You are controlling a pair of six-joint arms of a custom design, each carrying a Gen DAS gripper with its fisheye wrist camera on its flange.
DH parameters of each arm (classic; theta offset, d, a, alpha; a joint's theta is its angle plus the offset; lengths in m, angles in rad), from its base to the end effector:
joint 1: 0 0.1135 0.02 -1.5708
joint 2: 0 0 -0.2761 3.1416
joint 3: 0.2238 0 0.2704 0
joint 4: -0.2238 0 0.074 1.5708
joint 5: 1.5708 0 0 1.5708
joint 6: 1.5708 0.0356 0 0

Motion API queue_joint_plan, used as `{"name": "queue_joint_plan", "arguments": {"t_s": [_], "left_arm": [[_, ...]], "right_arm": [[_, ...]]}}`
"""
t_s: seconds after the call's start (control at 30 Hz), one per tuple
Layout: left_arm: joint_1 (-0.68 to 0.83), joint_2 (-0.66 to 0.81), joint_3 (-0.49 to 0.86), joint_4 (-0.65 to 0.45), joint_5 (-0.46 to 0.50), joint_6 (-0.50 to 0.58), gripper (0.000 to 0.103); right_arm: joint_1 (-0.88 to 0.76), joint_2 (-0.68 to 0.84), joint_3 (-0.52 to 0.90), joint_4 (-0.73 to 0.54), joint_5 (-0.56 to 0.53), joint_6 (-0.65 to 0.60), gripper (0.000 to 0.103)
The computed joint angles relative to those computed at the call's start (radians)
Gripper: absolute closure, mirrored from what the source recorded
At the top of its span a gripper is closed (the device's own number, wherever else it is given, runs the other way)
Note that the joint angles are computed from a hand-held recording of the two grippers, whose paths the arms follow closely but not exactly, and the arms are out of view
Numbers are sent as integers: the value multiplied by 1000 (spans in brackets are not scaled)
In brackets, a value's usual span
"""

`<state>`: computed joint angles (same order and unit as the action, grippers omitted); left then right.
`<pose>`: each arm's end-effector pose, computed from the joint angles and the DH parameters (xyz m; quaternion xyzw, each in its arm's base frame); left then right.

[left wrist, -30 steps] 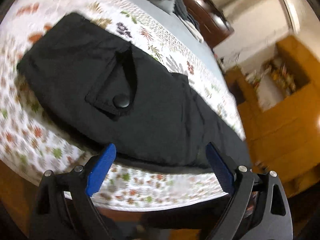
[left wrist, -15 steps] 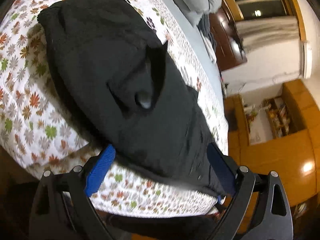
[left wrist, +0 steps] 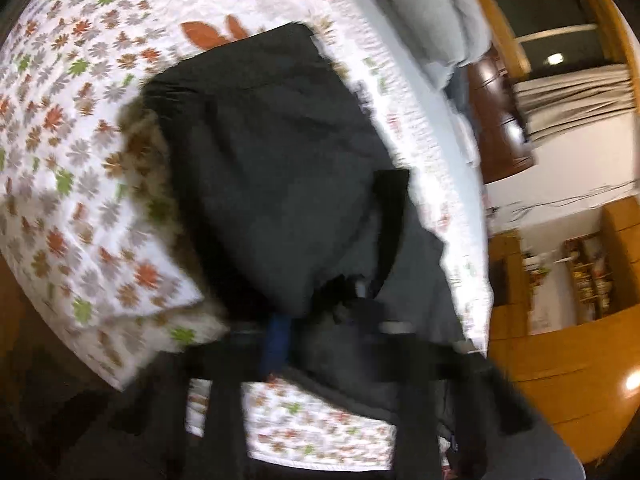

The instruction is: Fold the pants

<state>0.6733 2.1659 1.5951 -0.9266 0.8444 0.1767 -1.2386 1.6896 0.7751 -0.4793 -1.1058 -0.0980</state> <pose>0.3576 0.2512 0.1528 -0.2094 0.8873 -0.3593 0.1993 0.1204 -0.2515 0.1268 0.4186 0.7386 0.3640 0.3832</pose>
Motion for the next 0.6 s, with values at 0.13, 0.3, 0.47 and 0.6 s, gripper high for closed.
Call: {"name": "queue_joint_plan", "arguments": {"t_s": [0.13, 0.3, 0.47, 0.6], "left_arm": [[25, 39, 57, -5, 24, -15, 96], [50, 59, 115, -57, 37, 24, 97], [54, 79, 113, -66, 19, 48, 97], [64, 97, 125, -87, 5, 82, 97]], "right_arm": [[11, -2, -5, 10, 25, 15, 55], [-4, 14, -10, -27, 35, -34, 89], [-25, -2, -38, 8, 38, -22, 95], [-37, -7, -49, 18, 62, -19, 97]]}}
